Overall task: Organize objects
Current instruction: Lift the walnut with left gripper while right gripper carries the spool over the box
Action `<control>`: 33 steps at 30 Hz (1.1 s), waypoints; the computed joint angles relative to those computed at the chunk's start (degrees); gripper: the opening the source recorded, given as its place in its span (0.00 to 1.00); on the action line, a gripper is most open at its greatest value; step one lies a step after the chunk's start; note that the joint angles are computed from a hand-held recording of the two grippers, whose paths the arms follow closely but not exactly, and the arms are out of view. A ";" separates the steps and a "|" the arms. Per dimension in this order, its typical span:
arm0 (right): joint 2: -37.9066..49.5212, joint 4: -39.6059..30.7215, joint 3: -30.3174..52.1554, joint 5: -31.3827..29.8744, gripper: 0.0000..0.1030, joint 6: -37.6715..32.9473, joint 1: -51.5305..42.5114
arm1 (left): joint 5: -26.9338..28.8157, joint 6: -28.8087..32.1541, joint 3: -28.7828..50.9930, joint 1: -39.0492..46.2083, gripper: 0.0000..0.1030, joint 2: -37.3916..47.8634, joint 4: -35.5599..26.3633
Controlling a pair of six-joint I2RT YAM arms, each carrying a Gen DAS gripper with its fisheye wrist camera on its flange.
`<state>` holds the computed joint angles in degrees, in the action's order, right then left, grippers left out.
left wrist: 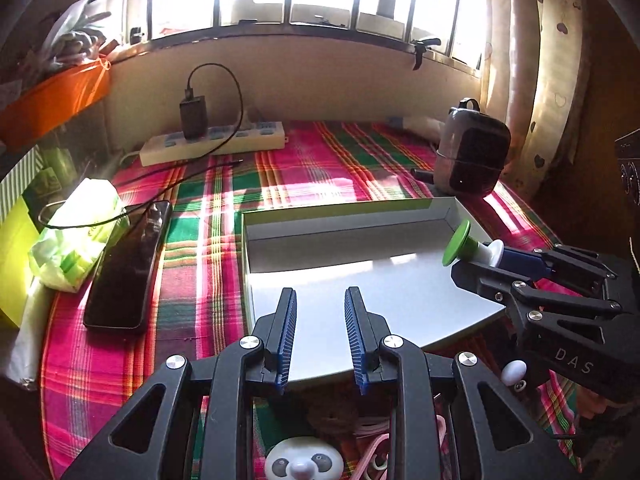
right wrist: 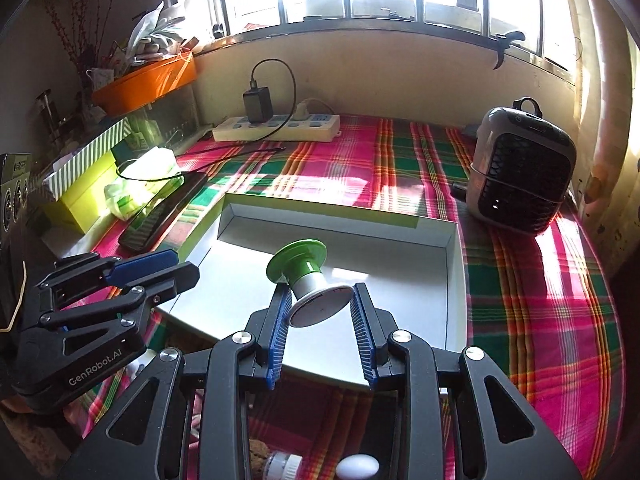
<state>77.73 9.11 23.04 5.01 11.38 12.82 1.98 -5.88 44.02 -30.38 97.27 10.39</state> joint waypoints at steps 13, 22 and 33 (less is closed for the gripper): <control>-4.39 0.06 -3.41 -1.43 0.31 0.90 1.06 | 4.10 -0.21 -7.89 3.86 0.29 -5.70 -1.44; -5.35 0.06 -4.36 -1.38 0.31 1.51 2.09 | 3.53 -1.30 -5.91 0.31 0.35 -1.20 -3.68; -4.16 0.84 -4.66 -1.58 0.31 2.27 2.49 | 0.11 -2.80 -3.46 -2.18 0.31 3.14 -4.63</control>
